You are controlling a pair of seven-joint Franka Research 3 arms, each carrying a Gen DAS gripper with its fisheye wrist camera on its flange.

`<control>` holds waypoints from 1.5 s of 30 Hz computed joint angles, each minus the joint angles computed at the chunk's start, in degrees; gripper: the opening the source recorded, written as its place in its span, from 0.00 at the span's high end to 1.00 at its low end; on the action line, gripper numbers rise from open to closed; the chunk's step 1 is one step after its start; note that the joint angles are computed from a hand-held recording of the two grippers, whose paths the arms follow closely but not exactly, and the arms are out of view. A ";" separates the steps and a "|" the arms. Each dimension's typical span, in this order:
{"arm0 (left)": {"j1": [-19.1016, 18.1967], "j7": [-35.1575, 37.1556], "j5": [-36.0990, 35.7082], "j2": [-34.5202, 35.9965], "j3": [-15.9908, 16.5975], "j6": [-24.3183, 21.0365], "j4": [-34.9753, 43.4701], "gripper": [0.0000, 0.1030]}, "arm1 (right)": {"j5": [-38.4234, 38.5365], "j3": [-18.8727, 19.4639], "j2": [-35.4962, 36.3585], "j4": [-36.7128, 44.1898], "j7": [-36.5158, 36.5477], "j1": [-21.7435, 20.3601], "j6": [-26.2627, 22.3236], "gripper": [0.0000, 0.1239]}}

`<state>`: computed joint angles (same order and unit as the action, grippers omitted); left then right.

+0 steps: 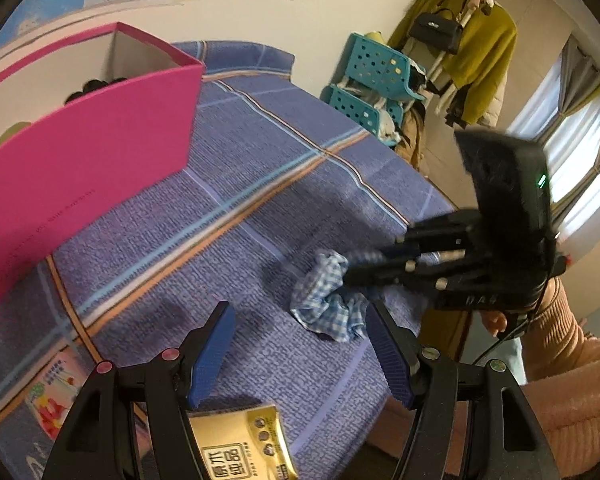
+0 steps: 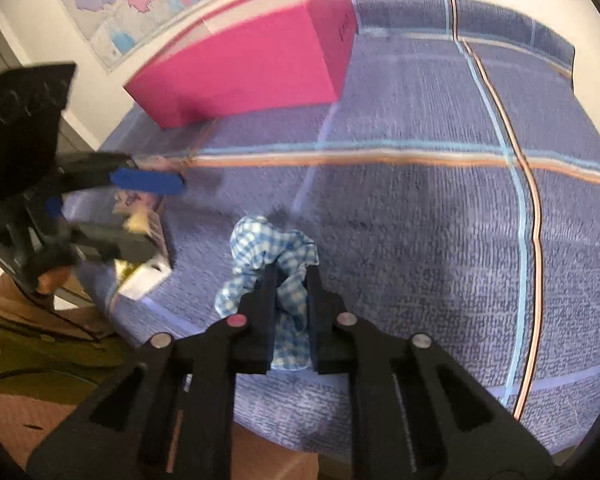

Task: Organize soft objects
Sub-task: 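Grasp the blue gingham scrunchie on the bed with the right gripper, then carry the gingham scrunchie into the pink box and open the right gripper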

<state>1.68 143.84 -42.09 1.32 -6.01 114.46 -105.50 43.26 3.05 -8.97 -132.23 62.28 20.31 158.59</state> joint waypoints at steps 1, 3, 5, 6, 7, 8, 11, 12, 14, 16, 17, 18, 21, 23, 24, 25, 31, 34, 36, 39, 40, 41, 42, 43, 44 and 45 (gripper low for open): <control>-0.05 -0.01 0.13 -0.02 -0.06 -0.10 -0.10 0.34 | 0.92 -0.05 -0.07 0.27 -0.71 0.30 0.55 0.90; -0.14 -0.17 0.18 0.06 -0.12 -0.68 -0.10 0.34 | 2.96 -0.09 -0.44 0.63 -2.36 0.97 2.25 0.90; -0.05 -0.66 0.03 0.53 -0.10 -1.54 0.50 0.34 | 5.15 -0.30 -0.58 1.18 -4.04 1.66 3.46 0.90; 0.04 -1.02 0.02 0.77 -0.09 -1.74 0.82 0.34 | 6.17 -0.39 -0.57 1.64 -5.07 2.01 3.89 0.90; 0.12 -1.24 0.02 0.85 -0.10 -1.50 0.92 0.34 | 7.02 -0.41 -0.46 2.19 -6.06 2.32 4.44 0.91; 0.23 -1.27 -0.12 0.87 -0.10 -1.25 0.98 0.34 | 8.46 -0.66 -0.21 2.98 -7.67 2.72 4.45 0.91; 0.73 -1.49 -1.55 1.01 0.06 -1.09 1.67 0.34 | 10.71 -0.62 0.46 5.00 -10.66 3.13 4.28 0.91; 0.96 -1.40 -2.28 1.05 0.15 -1.02 1.93 0.34 | 11.44 -0.57 0.75 5.67 -11.57 3.18 4.19 0.91; 1.35 -1.11 -3.50 0.99 0.29 -0.37 2.34 0.34 | 13.73 -0.56 1.63 7.55 -14.24 3.38 3.93 0.91; 1.62 -1.18 -4.32 1.08 0.37 0.37 3.03 0.34 | 14.96 -0.15 3.36 10.16 -15.80 3.23 3.69 0.91; 1.75 -1.10 -4.54 1.17 0.40 0.61 3.37 0.34 | 15.42 0.13 4.09 11.46 -16.74 3.07 3.59 0.91; 1.86 -0.97 -4.76 1.36 0.41 0.83 3.88 0.34 | 15.75 0.48 4.56 12.32 -17.49 2.91 3.60 0.91; 2.23 -1.50 -5.16 2.36 0.37 2.09 6.05 0.36 | 16.09 1.27 6.29 15.52 -19.19 2.34 3.53 0.91; 2.52 -2.16 -5.24 3.20 0.15 2.70 7.59 0.37 | 15.81 1.73 7.59 17.71 -19.70 1.85 3.64 0.91; 2.74 -2.77 -5.31 3.98 0.08 2.91 8.99 0.38 | 15.46 1.92 8.42 19.12 -19.72 1.55 3.46 0.91; 2.93 -3.16 -5.36 4.46 -0.11 3.29 9.84 0.38 | 15.14 2.11 9.25 20.46 -19.64 1.23 3.36 0.91; 3.96 -6.81 -3.82 8.51 -1.41 5.53 16.66 0.43 | 11.33 3.23 14.72 28.79 -16.58 -0.95 2.65 0.91; 4.83 -9.75 -2.56 11.75 -2.30 5.08 21.47 0.44 | 9.91 3.87 17.73 33.01 -15.01 -2.18 2.02 0.91; 5.42 -11.85 -1.36 14.01 -3.06 4.63 24.63 0.45 | 8.43 4.20 19.57 35.52 -13.41 -3.02 1.14 0.91; 6.18 -15.45 0.96 17.98 -4.27 3.23 30.10 0.45 | 5.70 4.46 22.42 39.10 -10.36 -3.94 0.19 0.91; 6.35 -16.87 1.91 19.61 -4.68 2.57 32.34 0.45 | 4.43 4.45 23.44 40.36 -9.03 -4.17 -0.15 0.91; 6.59 -17.76 2.66 20.66 -5.19 2.11 33.80 0.45 | 2.88 4.33 24.71 41.88 -7.41 -4.33 -0.68 0.91; 6.75 -18.59 3.48 21.93 -5.67 1.57 35.57 0.45 | 1.59 4.37 25.64 43.02 -6.26 -4.57 -1.16 0.91; 6.88 -19.58 4.39 23.60 -6.17 0.46 38.02 0.45 | 0.41 4.37 26.76 44.34 -4.96 -4.78 -1.53 0.91; 6.93 -20.48 5.30 24.85 -6.64 -0.28 39.86 0.45 | -0.45 4.53 27.66 45.38 -4.02 -5.06 -1.83 0.91; 6.55 -21.65 7.03 26.44 -6.85 -0.86 42.23 0.45 | -1.94 4.45 29.20 47.42 -2.85 -5.21 -2.74 0.91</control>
<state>8.23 122.19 -35.06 27.76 -12.86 113.60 -63.27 41.32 7.50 20.23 -84.81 59.43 15.10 155.85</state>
